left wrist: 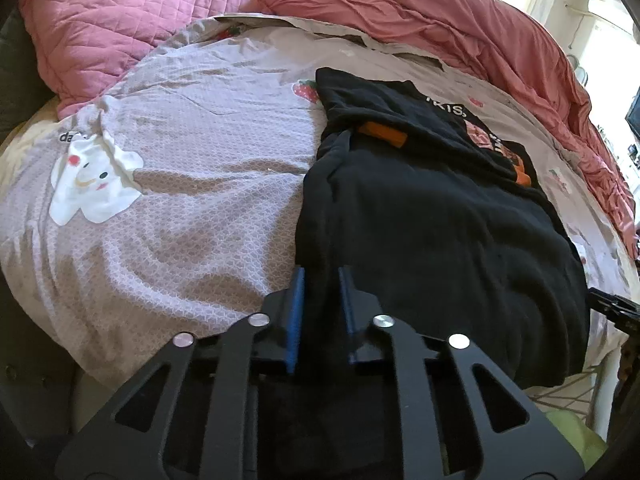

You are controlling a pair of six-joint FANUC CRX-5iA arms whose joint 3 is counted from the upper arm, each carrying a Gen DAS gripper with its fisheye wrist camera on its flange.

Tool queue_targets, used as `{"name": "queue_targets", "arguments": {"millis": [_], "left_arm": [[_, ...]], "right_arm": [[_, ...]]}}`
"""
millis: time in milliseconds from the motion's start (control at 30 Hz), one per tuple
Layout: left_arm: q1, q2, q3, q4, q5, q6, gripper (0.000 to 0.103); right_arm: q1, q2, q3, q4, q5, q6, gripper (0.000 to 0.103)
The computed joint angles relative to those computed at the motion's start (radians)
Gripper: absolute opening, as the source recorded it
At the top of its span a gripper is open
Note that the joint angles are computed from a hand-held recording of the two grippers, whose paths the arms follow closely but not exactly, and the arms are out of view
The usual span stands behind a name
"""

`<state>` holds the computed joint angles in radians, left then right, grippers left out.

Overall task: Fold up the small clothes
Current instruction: 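Move both grippers to the sweatshirt hem and close them on it, then lift the hem with both grippers and fold it over toward the collar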

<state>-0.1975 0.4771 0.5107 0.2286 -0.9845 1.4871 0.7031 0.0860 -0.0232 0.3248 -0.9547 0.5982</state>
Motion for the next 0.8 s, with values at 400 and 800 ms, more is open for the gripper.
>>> {"name": "queue_targets", "arguments": {"millis": [400, 800], "left_arm": [[0.007, 0.01, 0.004, 0.016, -0.018, 0.006, 0.008], [0.014, 0.026, 0.011, 0.047, -0.04, -0.008, 0.011]], "right_arm": [[-0.012, -0.019, -0.029, -0.047, 0.034, 0.012, 0.028], [-0.023, -0.03, -0.044, -0.112, 0.102, 0.062, 0.027]]}}
